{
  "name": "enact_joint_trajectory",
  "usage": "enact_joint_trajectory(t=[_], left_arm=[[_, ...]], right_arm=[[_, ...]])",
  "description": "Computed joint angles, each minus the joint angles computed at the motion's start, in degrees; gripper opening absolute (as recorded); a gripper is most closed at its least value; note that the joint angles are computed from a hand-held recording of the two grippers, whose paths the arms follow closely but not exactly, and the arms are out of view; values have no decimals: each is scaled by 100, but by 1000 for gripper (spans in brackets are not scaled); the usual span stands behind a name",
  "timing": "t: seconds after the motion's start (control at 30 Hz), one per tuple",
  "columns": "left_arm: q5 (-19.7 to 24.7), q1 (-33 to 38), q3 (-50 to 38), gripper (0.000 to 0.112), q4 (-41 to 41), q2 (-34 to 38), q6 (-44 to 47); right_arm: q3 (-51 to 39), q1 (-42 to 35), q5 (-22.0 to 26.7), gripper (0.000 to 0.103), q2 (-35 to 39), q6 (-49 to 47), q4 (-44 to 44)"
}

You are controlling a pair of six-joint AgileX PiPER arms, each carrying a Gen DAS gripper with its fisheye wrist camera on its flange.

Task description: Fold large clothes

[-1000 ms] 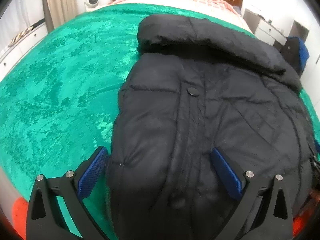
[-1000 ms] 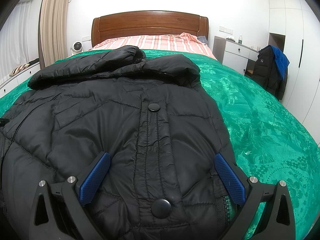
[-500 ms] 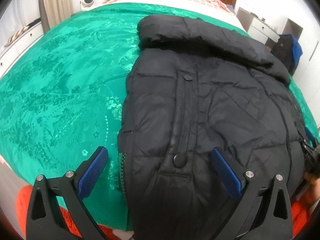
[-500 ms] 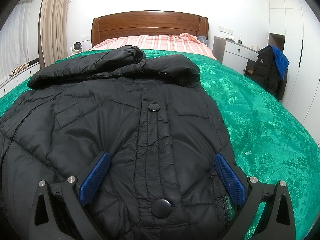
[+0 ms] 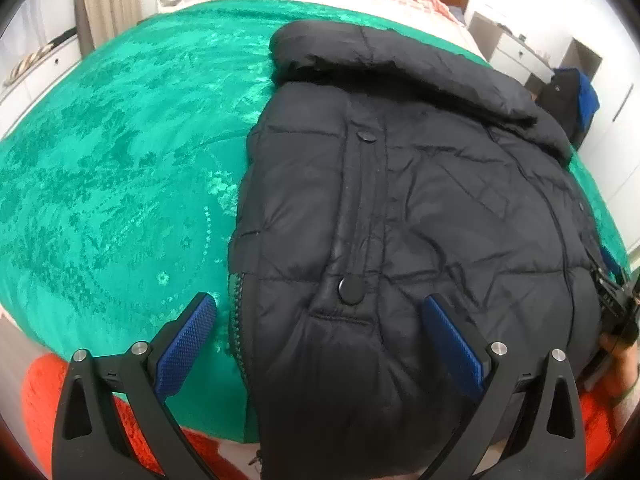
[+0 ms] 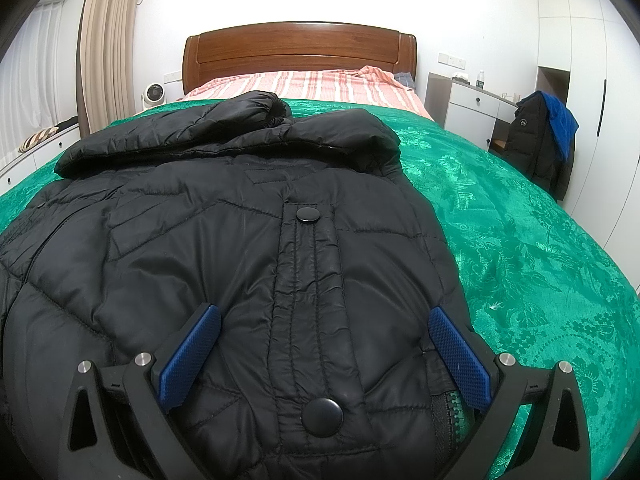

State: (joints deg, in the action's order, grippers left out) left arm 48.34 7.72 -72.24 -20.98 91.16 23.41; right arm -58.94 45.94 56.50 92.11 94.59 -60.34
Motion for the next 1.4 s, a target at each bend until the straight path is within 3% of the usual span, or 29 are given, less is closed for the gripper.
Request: enact_joint_trajectory(t=[0.87,1.0,1.07,1.27,1.4], left_arm=[[115,54,103,103,-129,41,11],[250,215,155,103,-376,-8,232],[203,280,253,103,-439,-27,360],[655,488,263,103,-628,-7,743],[1215,719,293,103,-835,64,1012]], right_arm=[[-19,-103,-146,103,-100,-274,188],[-42,-692,-839,102,-800,-1757,1374],[-11,-1009,-931,102,-1298,-2347,1990],[-95,-1909,101,102,-2359,-4358,4171],[521,-2481,291,102,-2997,-5277,5674]])
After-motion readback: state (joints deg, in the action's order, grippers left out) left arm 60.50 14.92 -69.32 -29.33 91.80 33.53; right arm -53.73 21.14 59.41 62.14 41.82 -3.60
